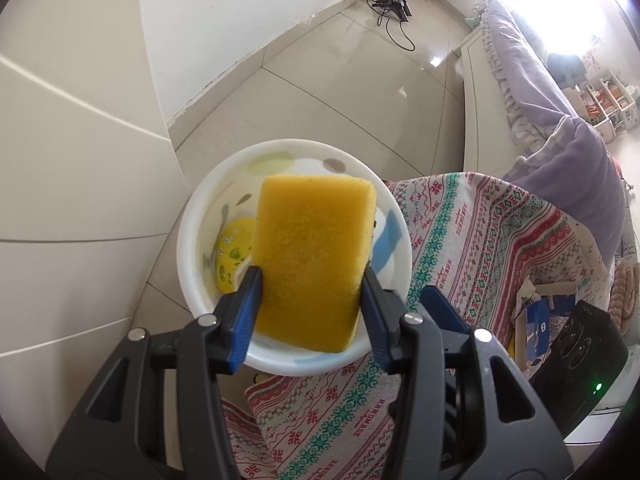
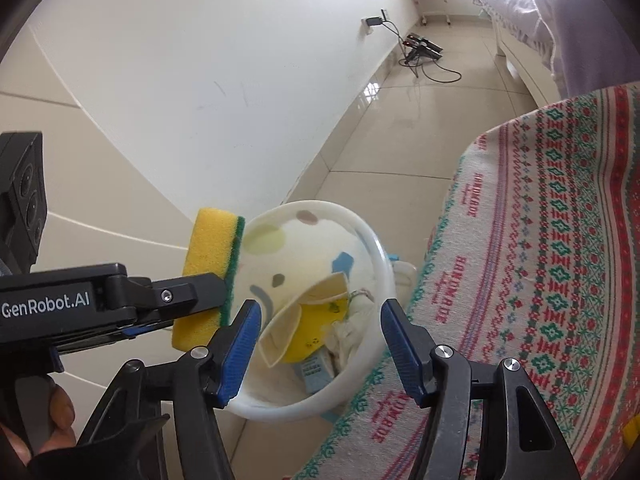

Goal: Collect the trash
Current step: 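Grasp the blue snack box with the left tool while the right tool grasps the orange item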

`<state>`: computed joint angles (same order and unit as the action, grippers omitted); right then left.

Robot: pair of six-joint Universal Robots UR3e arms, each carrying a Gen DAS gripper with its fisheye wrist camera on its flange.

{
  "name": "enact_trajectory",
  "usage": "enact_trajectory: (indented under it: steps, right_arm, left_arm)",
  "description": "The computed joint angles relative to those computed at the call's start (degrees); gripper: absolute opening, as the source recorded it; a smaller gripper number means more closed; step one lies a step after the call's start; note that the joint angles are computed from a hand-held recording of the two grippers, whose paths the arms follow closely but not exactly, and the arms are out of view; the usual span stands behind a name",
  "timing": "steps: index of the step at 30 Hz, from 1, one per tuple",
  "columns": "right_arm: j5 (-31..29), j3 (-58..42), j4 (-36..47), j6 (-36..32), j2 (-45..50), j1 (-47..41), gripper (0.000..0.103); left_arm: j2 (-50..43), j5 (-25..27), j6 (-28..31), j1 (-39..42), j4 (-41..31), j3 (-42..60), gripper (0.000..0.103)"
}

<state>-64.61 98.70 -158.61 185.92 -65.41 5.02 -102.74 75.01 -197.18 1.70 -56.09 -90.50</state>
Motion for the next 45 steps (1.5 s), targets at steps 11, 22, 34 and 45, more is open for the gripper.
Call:
enact_trajectory:
  steps: [11, 22, 34, 45]
  right_arm:
    - [-0.58, 8.06, -0.12, 1.30, -7.91, -6.00, 0.064]
    - [-2.41, 12.68, 11.48, -6.10, -24.78, -13.19, 0.065]
    - [6.38, 8.63, 44.47, -28.44, -44.62, -41.06, 0.070]
    - [5.60, 7.75, 58.48, -42.97, -43.43, -62.33, 0.070]
  left_arm:
    - [-0.06, 0.75, -2.49, -1.10, 1.81, 0.89, 0.075]
    - [-1.74, 0.47, -4.33, -5.88, 1.33, 4.74, 0.075]
    - [-14.91, 0.87, -5.64, -21.25, -5.18, 25.01, 0.075]
    - [-32.59, -5.01, -9.08, -31.68, -11.85, 50.33, 0.075]
